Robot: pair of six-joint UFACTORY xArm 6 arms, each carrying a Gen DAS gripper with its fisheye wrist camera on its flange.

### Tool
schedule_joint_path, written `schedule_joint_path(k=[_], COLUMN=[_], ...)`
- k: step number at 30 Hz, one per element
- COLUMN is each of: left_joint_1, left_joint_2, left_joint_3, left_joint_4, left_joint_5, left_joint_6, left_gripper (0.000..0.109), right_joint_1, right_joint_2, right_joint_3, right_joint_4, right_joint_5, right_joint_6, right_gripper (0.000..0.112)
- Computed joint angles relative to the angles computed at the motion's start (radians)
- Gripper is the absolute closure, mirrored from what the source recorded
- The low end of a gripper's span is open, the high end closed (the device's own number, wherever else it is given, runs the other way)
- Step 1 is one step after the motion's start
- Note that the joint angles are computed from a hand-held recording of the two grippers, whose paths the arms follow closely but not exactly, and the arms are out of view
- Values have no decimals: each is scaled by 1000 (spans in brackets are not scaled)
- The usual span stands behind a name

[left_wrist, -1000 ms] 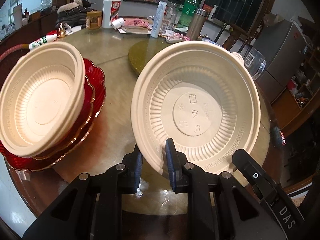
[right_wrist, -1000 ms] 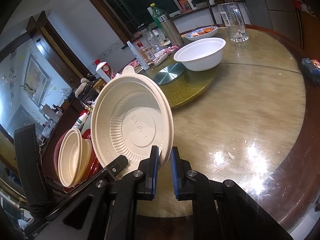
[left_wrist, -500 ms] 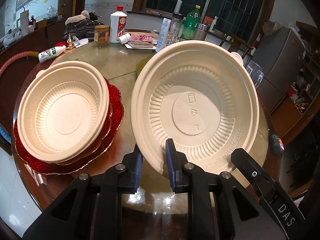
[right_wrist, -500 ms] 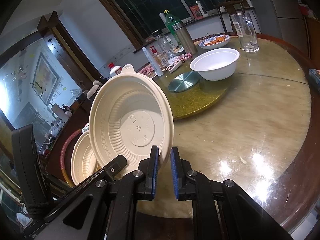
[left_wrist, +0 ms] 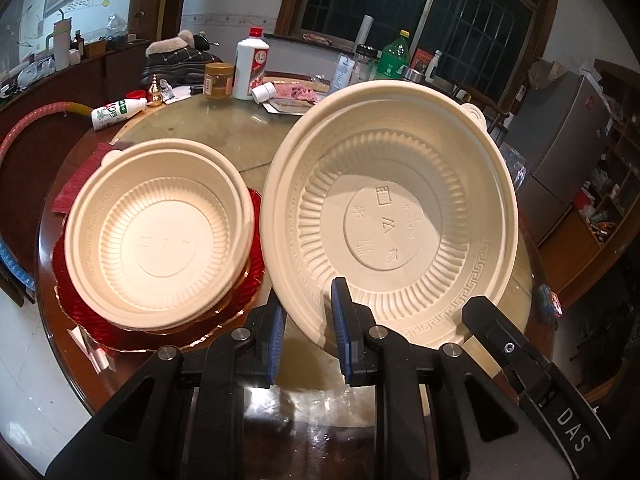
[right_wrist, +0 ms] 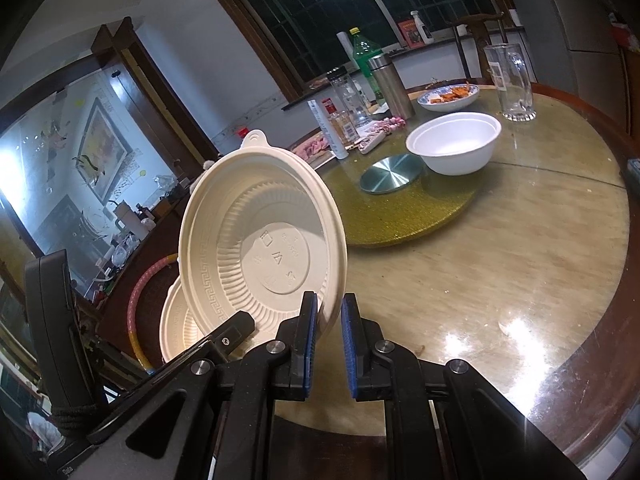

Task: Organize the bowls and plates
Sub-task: 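Lower the beige bowl with both tools onto the stacked beige bowl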

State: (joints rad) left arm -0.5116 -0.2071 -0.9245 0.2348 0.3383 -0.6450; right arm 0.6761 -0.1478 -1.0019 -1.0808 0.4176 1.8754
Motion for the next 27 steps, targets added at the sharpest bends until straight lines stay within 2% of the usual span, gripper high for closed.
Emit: schedule_joint_path(k=[18,27], left_joint_1=[114,167], left_joint_2=[-102,-128], left_joint_3=[91,112], left_joint_4=[-25,-57], left_joint_5=[-27,-23], left_joint_6=[-12,15], left_gripper=[88,88], right_joint_1=[48,66], right_joint_2=[166,255], right_joint_3=[-198,-299], right_joint_4=[94,221], right_joint_5=[-35,-56], right_joint_6=[-183,-339], right_gripper=[101,101])
